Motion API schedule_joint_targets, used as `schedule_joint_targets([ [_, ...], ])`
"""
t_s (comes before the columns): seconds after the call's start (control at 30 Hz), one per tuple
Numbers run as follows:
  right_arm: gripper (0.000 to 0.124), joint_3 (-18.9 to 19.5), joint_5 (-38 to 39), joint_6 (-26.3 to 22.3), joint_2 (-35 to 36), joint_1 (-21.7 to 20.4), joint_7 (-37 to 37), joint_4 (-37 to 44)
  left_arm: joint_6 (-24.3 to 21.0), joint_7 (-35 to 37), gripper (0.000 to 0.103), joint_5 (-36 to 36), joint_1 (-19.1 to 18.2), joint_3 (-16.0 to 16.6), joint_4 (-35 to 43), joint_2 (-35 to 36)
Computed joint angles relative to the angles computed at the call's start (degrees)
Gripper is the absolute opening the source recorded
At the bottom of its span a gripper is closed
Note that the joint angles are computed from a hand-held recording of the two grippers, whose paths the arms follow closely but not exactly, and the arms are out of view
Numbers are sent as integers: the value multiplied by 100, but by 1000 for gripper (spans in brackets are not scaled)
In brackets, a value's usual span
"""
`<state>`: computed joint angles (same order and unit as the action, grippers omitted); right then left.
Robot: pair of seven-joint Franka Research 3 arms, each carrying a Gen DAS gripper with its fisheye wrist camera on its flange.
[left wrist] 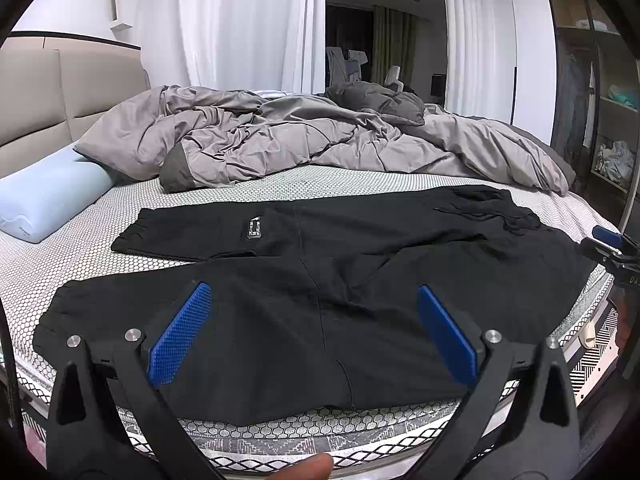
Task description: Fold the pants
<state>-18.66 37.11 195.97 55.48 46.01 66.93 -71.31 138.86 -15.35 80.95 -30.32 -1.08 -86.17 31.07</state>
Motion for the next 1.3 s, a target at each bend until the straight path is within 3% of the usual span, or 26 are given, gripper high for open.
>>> schedule_joint_targets([
  [0.7,103,115,192,114,-56,-31,-240,-53,4,-10,102,16,-4,6,-6,0],
  [1.3,103,-172,444,37,-43,161,-203,-86,1,-23,102,28,10,-7,-36,-20],
])
